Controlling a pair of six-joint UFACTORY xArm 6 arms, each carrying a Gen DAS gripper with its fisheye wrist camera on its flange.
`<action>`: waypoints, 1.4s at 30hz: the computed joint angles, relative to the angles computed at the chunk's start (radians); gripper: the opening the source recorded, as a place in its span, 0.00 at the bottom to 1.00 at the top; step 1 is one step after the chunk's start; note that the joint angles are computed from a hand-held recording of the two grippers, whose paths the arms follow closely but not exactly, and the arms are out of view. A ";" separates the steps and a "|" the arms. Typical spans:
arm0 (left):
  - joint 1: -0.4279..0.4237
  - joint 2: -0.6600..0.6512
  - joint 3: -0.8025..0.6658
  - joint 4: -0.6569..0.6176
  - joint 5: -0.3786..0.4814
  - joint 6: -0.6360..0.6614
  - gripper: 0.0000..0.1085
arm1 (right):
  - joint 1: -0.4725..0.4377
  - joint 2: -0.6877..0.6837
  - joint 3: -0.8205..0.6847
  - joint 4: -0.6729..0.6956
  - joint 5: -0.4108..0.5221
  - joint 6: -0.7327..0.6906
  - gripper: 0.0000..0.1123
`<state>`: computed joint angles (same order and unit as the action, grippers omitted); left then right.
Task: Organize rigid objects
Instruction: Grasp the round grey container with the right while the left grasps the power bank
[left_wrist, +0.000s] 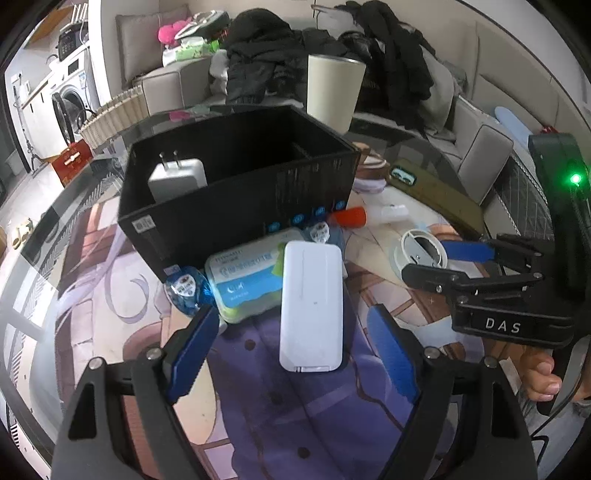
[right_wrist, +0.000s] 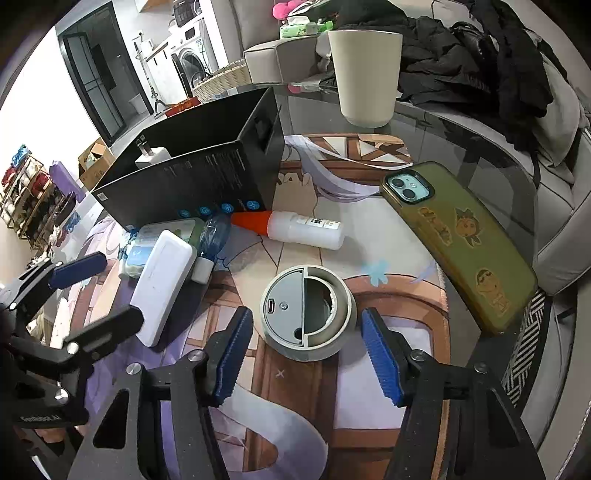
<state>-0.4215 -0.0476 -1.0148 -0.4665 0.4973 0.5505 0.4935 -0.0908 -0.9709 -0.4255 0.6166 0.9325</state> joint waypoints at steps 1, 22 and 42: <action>0.001 0.006 -0.005 0.010 0.008 -0.006 0.73 | 0.000 0.001 -0.001 0.003 0.000 -0.003 0.53; -0.020 0.030 -0.006 0.179 -0.019 -0.109 0.35 | 0.003 0.023 -0.023 -0.014 0.027 -0.006 0.48; 0.068 -0.046 0.071 0.116 0.015 -0.006 0.35 | 0.091 0.089 -0.088 0.062 0.002 -0.094 0.47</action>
